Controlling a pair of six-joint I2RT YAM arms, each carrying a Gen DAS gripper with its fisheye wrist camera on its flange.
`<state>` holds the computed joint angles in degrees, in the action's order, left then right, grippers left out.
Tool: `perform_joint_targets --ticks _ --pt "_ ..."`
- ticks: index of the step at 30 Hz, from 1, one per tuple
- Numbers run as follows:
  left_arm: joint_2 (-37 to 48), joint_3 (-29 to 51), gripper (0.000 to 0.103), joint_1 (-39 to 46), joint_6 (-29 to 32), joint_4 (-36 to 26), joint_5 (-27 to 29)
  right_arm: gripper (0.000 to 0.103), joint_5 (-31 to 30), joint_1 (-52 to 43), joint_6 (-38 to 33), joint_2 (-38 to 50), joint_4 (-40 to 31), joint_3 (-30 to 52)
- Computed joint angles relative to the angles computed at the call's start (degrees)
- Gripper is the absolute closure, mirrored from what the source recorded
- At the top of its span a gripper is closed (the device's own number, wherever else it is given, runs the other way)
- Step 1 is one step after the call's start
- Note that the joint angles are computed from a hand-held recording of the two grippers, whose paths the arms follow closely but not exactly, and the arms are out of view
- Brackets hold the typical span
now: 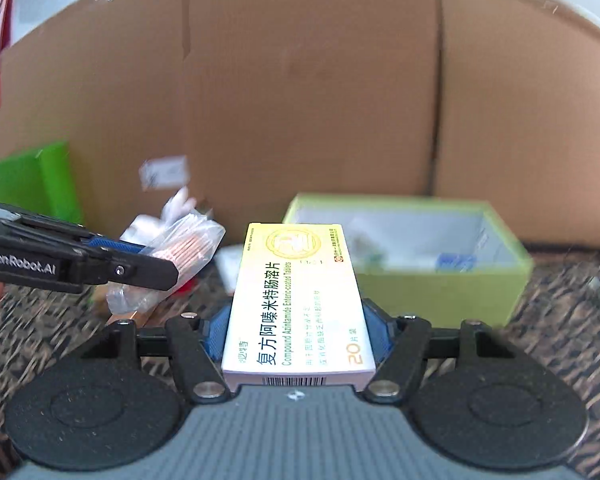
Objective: Organize objects
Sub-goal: 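Carry both items into the lime-green box and open both tools, then withdraw both tools from the box back toward the copper boxes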
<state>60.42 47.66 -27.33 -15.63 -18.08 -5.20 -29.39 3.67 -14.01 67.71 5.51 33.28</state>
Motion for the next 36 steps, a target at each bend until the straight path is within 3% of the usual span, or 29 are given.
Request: perform_joint_targets --ticks 6,15,25,26,28,29,30,33,36 --pt "19.4 18.2 0.081 -1.0 -2.3 3.3 -1.1 0.033 4.8 -2.0 0.2 10.2 6.8 9.4" --pt "49.2 43.8 0.081 2.1 -5.5 1.8 -0.5 0.033 12.0 -2.4 -0.2 35.4 10.7 28.0" --pt "62.1 54.5 0.079 3.5 -6.1 1.5 0.6 0.033 13.0 -2.1 -0.8 49.3 5.2 41.4" --pt "62.7 54.6 0.073 3.6 -6.3 2.1 0.2 0.033 13.6 -1.9 -2.1 50.0 5.1 42.0" --pt "62.2 52.8 0.043 2.8 -6.1 4.8 -1.2 0.03 15.6 -1.1 -4.5 50.8 6.5 41.7" --pt "61.9 51.8 0.019 2.6 -5.5 6.1 -1.8 0.028 16.2 -0.9 -5.8 50.7 7.4 41.0" --pt "61.1 50.1 0.01 2.3 -4.7 8.0 -3.2 0.027 16.1 -1.0 -6.6 50.1 8.5 40.0" --pt "58.9 47.4 0.0 1.5 -2.8 10.7 -5.5 0.024 13.7 -2.2 -6.3 47.3 8.8 38.2" --pt "54.9 43.9 0.0 0.5 -3.2 11.8 -6.8 0.016 11.5 -3.2 -4.6 42.7 11.0 34.1"
